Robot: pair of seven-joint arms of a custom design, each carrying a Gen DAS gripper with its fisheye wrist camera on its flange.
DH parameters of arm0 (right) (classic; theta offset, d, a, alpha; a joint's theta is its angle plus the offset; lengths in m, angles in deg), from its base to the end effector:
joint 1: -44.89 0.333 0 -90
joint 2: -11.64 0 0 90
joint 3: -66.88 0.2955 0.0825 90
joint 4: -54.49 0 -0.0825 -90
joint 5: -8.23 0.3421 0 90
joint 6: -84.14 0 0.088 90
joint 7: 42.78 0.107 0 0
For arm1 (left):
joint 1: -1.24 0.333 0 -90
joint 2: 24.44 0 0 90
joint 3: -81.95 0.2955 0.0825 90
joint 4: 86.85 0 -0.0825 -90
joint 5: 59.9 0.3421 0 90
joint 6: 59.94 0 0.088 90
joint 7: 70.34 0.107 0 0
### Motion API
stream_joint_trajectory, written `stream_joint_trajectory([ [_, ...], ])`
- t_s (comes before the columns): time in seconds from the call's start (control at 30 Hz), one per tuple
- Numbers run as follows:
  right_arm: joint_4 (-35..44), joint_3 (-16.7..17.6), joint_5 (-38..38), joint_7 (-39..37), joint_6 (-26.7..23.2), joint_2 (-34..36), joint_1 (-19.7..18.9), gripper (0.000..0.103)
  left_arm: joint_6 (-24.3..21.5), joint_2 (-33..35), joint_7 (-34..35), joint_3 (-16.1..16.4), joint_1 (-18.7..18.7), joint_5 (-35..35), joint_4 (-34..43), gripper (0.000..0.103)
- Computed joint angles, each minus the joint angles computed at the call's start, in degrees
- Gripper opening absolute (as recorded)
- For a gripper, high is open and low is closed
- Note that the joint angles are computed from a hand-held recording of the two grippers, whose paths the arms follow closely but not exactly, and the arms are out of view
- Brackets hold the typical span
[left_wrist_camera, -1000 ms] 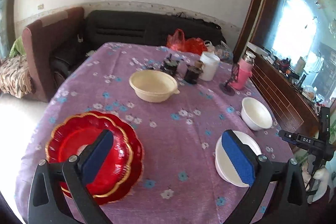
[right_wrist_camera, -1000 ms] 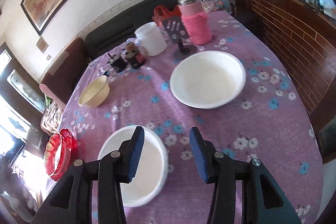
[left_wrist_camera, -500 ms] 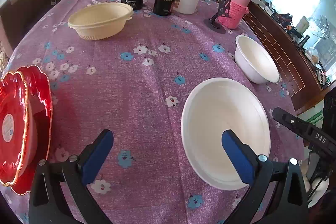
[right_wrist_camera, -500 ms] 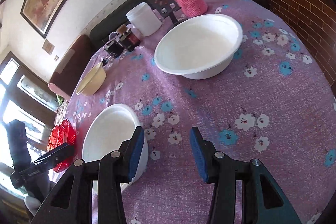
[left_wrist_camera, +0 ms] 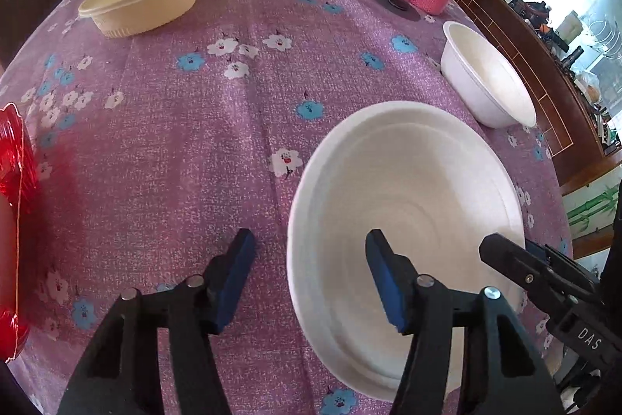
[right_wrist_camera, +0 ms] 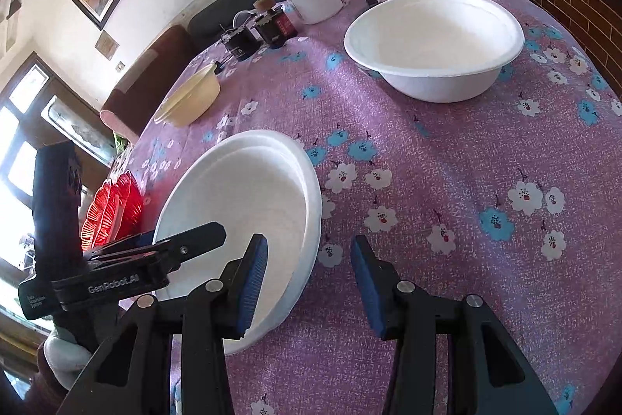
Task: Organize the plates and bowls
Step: 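Lift the white bowl and carry it toward the red plate stack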
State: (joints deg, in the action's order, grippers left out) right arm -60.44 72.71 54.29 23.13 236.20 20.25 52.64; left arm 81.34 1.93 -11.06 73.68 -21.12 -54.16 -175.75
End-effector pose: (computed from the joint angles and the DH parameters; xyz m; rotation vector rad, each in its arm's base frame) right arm 0.5691 0.1148 0.4337 -1.7340 1.6940 -0.0017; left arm 0.5893 -0.3299 0.4347 -2.0430 2.1099 -0.6576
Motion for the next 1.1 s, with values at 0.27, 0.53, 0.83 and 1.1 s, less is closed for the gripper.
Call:
stream_joint_trajectory([
  [0.27, -0.83, 0.28, -4.31, 3.02, 1.62, -0.98, 1.50, 0.015, 3.57, -3.63, 3.65, -1.83, 1.97, -4.68, -5.02, 0.032],
  [0.53, -0.77, 0.85, -9.01, 6.39, 3.86, -4.19, 4.92, 0.014, 12.91, -15.38, -1.66, -0.05, 2.43, 0.88, -17.60, 0.033],
  [0.83, 11.72, 3.58, -13.52, 9.46, 0.93, 0.61, 9.87, 0.014, 17.05, -30.81, -7.39, -0.82, 11.78, 5.20, -31.27, 0.037],
  [1.1, 37.34, 7.09, -25.02, 17.91, -10.25, 18.10, 15.34, 0.014, 14.90, -36.98, -7.95, -0.53, 21.73, 3.36, -38.33, 0.039],
])
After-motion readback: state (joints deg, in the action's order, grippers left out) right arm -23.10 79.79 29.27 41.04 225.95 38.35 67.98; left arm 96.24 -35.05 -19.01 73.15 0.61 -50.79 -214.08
